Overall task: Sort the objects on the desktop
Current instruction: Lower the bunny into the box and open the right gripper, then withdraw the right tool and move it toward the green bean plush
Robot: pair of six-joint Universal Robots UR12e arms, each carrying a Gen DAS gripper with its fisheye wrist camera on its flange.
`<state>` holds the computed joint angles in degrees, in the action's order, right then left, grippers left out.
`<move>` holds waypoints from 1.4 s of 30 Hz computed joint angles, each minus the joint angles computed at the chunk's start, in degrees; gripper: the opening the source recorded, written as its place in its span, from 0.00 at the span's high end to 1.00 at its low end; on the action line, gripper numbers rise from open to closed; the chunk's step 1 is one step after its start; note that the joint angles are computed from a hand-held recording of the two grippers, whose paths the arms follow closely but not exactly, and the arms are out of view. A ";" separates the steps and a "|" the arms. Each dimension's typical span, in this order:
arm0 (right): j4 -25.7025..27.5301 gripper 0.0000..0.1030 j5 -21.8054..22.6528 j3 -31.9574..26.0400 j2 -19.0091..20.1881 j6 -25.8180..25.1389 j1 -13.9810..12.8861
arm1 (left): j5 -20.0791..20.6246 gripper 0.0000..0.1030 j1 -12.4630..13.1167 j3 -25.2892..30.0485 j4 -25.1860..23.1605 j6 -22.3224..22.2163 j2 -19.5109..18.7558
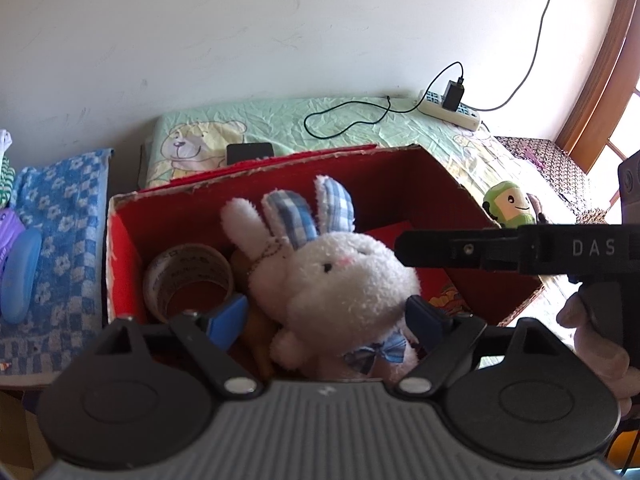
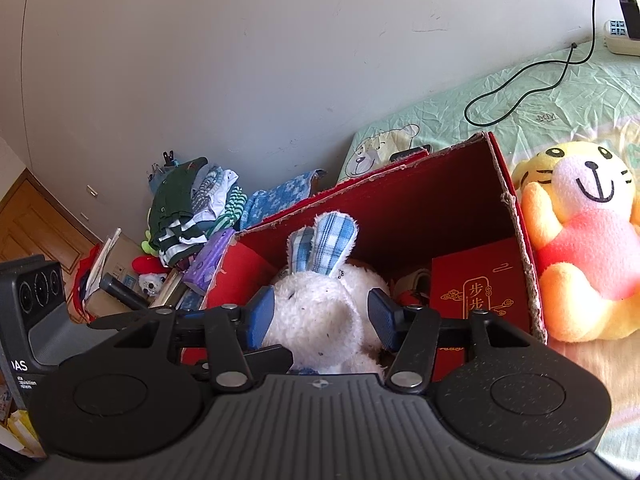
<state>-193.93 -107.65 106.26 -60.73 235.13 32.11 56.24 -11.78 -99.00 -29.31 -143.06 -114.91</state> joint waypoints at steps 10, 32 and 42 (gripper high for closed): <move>3.27 0.45 -2.83 -0.98 0.02 0.01 0.83 | 3.50 0.11 -0.60 0.30 -0.75 -2.52 0.35; 5.10 0.45 -5.05 -1.43 0.15 1.51 1.85 | 3.60 0.10 0.02 -1.61 1.24 -5.28 1.49; 6.64 0.46 -11.44 -1.02 -0.19 -2.16 4.19 | -1.84 0.11 2.85 -4.52 2.82 -6.75 3.06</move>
